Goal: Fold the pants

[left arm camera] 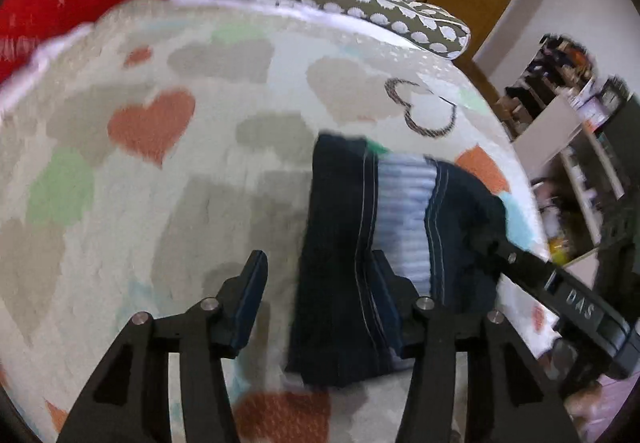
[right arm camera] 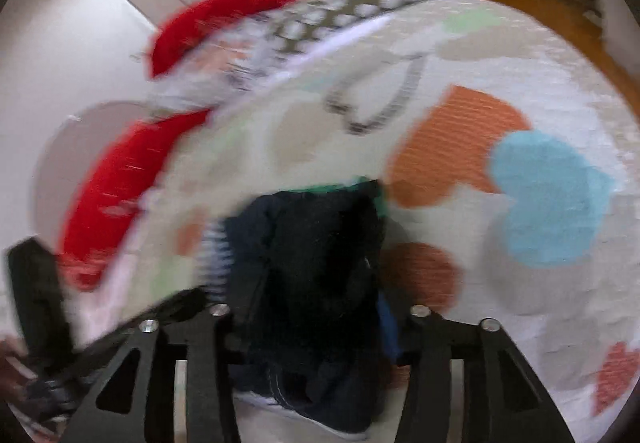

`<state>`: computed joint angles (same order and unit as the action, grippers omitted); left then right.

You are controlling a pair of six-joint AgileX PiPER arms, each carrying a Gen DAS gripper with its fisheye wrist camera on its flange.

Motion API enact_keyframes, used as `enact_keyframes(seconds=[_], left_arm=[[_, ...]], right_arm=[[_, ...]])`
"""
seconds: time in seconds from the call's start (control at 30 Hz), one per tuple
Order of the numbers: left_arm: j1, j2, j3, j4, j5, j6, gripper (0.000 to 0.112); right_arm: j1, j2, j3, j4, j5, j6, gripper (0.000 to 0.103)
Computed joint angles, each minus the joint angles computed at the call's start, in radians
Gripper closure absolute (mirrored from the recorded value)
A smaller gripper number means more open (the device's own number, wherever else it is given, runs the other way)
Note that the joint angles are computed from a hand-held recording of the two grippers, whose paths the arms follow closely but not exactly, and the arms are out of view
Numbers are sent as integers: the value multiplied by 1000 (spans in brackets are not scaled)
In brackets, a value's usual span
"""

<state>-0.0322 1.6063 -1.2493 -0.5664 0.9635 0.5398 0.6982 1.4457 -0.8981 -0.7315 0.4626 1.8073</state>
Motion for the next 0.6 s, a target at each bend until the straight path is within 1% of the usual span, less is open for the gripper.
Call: enact_keyframes(seconds=[0.03,0.07,0.1,0.13,0.17,0.2,0.23,0.27,0.3,0.33,0.37,0.43,0.47,0.5,0.53,0.57,0.6], left_arm=[[37,-17,21,-28,28,21,62],[65,-38,42,-39,42,35,61],[90,-65,68,-43,47,48,61],[123,-106,106,-43,45,66,61],[135,-129,128,-42,40,74,58],[153,-159,157,-38,33,87,55],[173,-193,189,-30,23,93,51],[187,-215,209,-24,19,92,49],[205,-238,230,-19,19,94,49],[222,-265,250,-9,21,94,49],[239,-291,267,2,25,98,49],[270,-332,294,5,22,109,46],[289,-354,309,5,23,119,41],[308,-376,323,3,25,133,40],[330,-402,340,-2,23,158,40],[341,-422,352,0,14,173,40],[341,-444,365,12,-4,174,40]], right_arm=[[2,-26,21,1,-3,3,50],[15,-59,45,-31,0,47,50],[50,-98,62,-103,44,130,50],[92,-109,47,-156,118,185,50],[142,-124,25,-190,200,201,50],[180,-125,-10,-199,268,184,50],[204,-123,-42,-197,297,149,50],[214,-120,-61,-188,285,120,50],[203,-107,-84,-148,234,63,51],[179,-96,-81,-118,161,27,53],[167,-74,-87,-92,125,6,54],[150,-16,-93,-45,99,7,54],[137,4,-90,-6,95,-8,54],[127,35,-89,36,120,-22,54],[137,37,-87,39,154,-12,54],[160,19,-74,2,186,31,54],[204,-7,-70,-27,248,64,54]])
